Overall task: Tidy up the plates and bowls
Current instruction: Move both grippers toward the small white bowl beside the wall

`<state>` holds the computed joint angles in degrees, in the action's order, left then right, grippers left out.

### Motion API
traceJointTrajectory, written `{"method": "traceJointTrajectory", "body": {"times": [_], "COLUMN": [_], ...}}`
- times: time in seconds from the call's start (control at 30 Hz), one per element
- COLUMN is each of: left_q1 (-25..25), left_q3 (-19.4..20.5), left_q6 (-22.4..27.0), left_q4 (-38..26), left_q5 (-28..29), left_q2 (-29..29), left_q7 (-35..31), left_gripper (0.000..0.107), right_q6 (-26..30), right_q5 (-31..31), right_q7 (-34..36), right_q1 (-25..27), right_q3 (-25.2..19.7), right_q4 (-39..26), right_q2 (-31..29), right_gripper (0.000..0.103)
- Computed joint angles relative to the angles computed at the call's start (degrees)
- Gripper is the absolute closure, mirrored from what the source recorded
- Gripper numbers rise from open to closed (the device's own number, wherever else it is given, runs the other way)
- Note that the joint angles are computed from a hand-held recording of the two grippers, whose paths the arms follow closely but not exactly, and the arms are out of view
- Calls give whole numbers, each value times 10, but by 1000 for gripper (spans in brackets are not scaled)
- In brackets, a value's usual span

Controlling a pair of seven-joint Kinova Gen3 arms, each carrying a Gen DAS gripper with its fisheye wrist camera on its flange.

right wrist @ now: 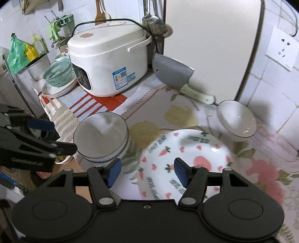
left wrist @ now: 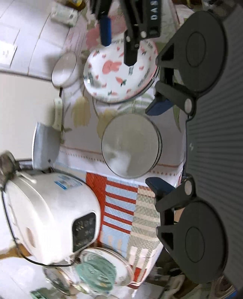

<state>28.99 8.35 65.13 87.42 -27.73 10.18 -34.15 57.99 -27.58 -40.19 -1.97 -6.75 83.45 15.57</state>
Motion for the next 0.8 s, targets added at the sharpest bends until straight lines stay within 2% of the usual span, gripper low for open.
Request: {"method": "traceJointTrajectory", "body": {"times": [0.2,0.3,0.5,0.67,0.8], "left_q1": [26,40,70,87,106], "left_q3": [14,16,7,-6,-27], "left_q6": [29,30,40,34,12], "left_q4": [-37,-54,-108,-144,-159], "left_q5": [-11,-18,-41,-46,-69], "left_q2": [5,10,38,66,90], "left_q7": [-22,-19,-5,-2,32], "left_gripper": [26,24,22,22,22], "right_q6": [38,47,98,156,180], "right_q5": [-7,-21,-52,-66,-123], "right_q7": [42,70,134,154,190], "right_q1": [37,60,113,149,199], "right_q3": [11,17,28,31,16], "right_q4": [-21,-24,-62,-119,-152], "right_q2": [1,-3,13,49,90], "right_gripper": [31,31,30,30,29]}}
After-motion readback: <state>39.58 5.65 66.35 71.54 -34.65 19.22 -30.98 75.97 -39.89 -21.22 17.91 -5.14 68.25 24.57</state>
